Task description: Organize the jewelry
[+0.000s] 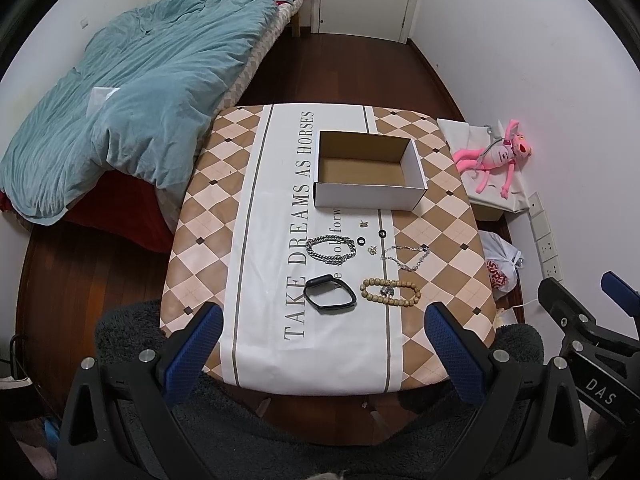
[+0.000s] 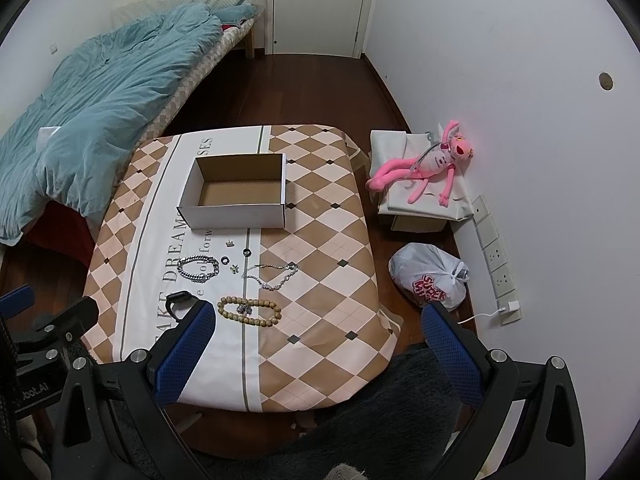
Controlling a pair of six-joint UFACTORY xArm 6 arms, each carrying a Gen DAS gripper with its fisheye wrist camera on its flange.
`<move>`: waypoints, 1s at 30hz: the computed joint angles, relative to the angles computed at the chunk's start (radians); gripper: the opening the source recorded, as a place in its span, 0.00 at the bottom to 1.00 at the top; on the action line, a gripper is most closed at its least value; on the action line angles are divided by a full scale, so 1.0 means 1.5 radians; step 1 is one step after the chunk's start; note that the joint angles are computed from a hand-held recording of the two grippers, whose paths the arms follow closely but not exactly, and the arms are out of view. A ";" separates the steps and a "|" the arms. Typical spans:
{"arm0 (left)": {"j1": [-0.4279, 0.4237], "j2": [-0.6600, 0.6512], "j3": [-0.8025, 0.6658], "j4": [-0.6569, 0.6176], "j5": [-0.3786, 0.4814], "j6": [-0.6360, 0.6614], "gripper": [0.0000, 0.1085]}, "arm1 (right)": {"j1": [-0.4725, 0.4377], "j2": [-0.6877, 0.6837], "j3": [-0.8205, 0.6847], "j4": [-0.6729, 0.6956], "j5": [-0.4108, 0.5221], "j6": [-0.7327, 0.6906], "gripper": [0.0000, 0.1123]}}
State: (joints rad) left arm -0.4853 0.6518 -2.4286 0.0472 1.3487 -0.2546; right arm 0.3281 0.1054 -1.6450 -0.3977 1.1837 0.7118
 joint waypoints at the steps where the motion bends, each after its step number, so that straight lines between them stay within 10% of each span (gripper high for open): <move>1: 0.000 -0.006 0.014 0.000 -0.007 -0.001 0.95 | 0.000 0.000 0.000 0.000 0.000 -0.001 0.92; 30: 0.001 0.014 -0.028 0.003 0.012 0.004 0.95 | -0.002 -0.012 0.018 -0.004 -0.013 0.003 0.92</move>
